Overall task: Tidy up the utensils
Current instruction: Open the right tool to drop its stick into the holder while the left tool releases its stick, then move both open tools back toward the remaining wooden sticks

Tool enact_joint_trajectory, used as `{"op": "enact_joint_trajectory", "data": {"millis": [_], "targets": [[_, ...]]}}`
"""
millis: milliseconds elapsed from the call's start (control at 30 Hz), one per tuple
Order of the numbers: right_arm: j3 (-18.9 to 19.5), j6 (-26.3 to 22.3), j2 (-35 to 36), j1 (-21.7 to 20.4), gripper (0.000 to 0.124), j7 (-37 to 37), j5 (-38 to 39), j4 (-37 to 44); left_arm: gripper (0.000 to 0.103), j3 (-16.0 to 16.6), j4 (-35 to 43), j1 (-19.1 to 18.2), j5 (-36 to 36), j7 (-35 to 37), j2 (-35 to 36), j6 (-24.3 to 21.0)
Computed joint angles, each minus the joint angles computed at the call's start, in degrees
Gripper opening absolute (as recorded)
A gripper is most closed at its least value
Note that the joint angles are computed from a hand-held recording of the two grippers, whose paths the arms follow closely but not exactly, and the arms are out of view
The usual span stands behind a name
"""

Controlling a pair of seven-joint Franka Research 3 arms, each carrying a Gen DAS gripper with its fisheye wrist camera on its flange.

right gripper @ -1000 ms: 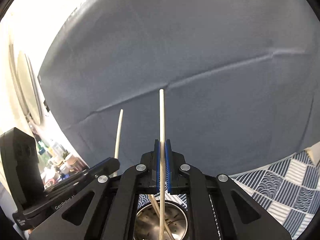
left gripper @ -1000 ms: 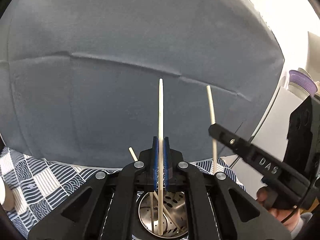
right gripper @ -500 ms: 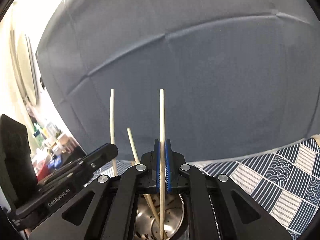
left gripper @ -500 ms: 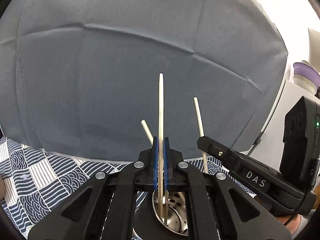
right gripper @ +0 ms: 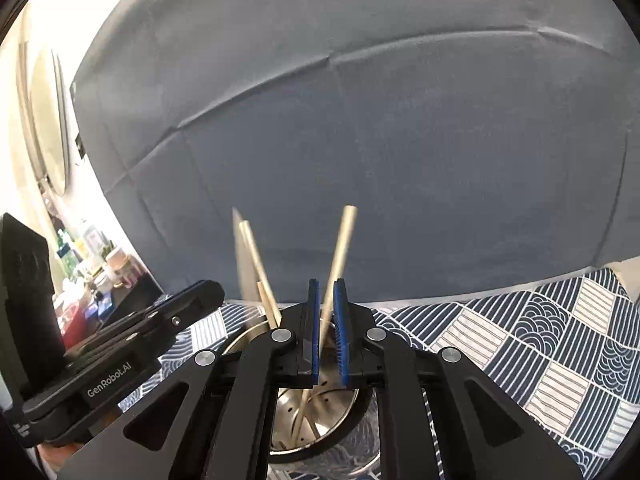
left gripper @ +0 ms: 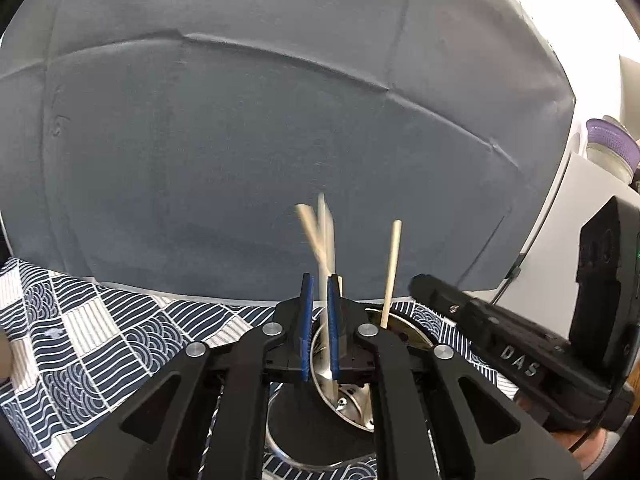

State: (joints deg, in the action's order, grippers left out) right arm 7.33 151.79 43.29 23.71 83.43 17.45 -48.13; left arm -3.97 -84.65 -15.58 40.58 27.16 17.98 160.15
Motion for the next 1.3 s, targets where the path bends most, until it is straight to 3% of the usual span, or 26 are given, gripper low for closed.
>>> {"op": "enact_joint_trajectory", "data": {"millis": [67, 133, 200, 267, 400, 467, 533, 600, 733, 967, 1300], "targets": [[-1.69, 1.65, -1.72, 0.80, 0.012, 1.47, -1.29, -2.44, 0.028, 0.05, -0.56, -0.04, 0.21, 0.05, -0.86, -0.64], [-2.51, 2.56, -2.96, 1.15, 0.031, 2.80, -2.23, -3.95, 0.035, 0.29, -1.67, -0.11, 0.88, -1.39, -2.14, -0.89], [-2.91, 3.40, -4.09, 1.24, 0.033, 4.00, -2.89, -5.29, 0.040, 0.45, -2.84, -0.09, 2.20, -3.28, -3.54, -1.38], [-3.33, 3.94, -5.19, 1.26, 0.036, 5.34, -3.44, -6.46, 0.054, 0.41, -3.62, 0.02, 3.76, -5.13, -4.70, -2.40], [-5.06, 4.78, -7.06, 1.94, 0.061, 9.08, -5.59, -8.36, 0.075, -0.01, -5.66, 0.55, 7.59, -10.56, -7.59, -5.02], [-5.16, 4.92, -7.87, 1.84, 0.067, 10.47, -6.20, -9.14, 0.087, -1.13, -6.41, 1.63, 6.53, -10.16, -8.64, -6.22], [-5.18, 4.90, -8.65, 1.73, 0.079, 11.51, -6.64, -10.02, 0.090, -1.76, -7.08, 2.19, 6.92, -10.42, -9.65, -7.32], [-5.19, 5.97, -9.87, 1.71, 0.082, 12.23, -7.16, -11.78, 0.097, -2.49, -7.49, 2.71, 6.60, -10.06, -10.49, -9.09], [-4.90, 5.16, -11.71, 1.38, 0.086, 12.86, -7.77, -14.05, 0.097, -3.52, -8.84, 3.69, 5.53, -9.94, -11.84, -10.61], [-5.95, 3.36, -14.63, 1.47, 0.088, 15.71, -10.24, -18.83, 0.097, -5.06, -8.60, 3.63, 1.33, -6.95, -11.64, -18.19], [-5.56, 5.84, -22.32, -0.04, 0.088, 17.41, -10.19, -33.76, 0.097, -6.46, -16.31, 3.83, -3.29, -5.23, -15.03, -19.85]]}}
